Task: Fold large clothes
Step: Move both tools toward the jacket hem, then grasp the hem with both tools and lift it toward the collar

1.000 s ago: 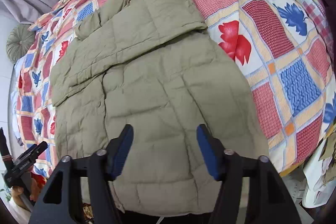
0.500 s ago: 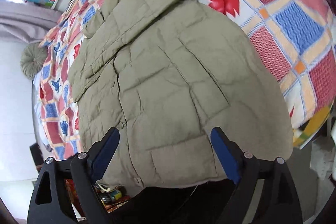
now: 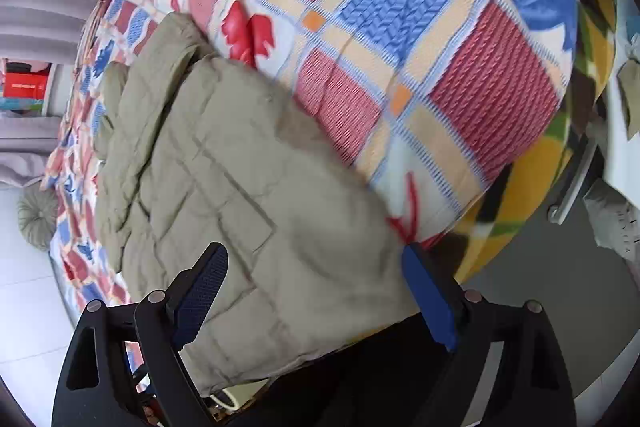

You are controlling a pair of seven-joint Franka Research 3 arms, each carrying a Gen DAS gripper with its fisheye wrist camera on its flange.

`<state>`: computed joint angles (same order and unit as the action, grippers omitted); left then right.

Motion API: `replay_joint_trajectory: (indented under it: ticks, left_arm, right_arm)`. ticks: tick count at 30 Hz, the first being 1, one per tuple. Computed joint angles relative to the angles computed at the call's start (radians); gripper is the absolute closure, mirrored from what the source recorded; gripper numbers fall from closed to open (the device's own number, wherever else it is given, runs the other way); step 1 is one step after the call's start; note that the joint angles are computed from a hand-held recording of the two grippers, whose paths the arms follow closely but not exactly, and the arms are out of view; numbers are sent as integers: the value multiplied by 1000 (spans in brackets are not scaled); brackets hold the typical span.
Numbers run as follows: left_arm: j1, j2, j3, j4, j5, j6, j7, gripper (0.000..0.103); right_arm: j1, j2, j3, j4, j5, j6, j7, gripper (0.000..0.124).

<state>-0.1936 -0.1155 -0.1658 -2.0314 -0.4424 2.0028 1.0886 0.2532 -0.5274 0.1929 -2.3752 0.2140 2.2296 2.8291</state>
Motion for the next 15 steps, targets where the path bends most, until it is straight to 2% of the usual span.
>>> replay_joint_trajectory:
  ticks: [4, 6, 11, 15]
  left_arm:
    - [-2, -54, 14, -96, -89, 21, -6, 0]
    - [-7, -80, 23, -139, -144, 33, -3, 0]
    - [-22, -108, 53, -229, -321, 35, 33, 0]
    - [-32, -58, 38, -218, -378, 9, 65, 0]
  right_arm:
    - [-12, -12, -10, -27, -16, -26, -7, 33]
    - [1, -22, -31, -66, 26, -4, -34, 33]
    - [51, -34, -58, -164, 193, 129, -80, 33]
    - [112, -10, -74, -187, 324, 245, -147, 33]
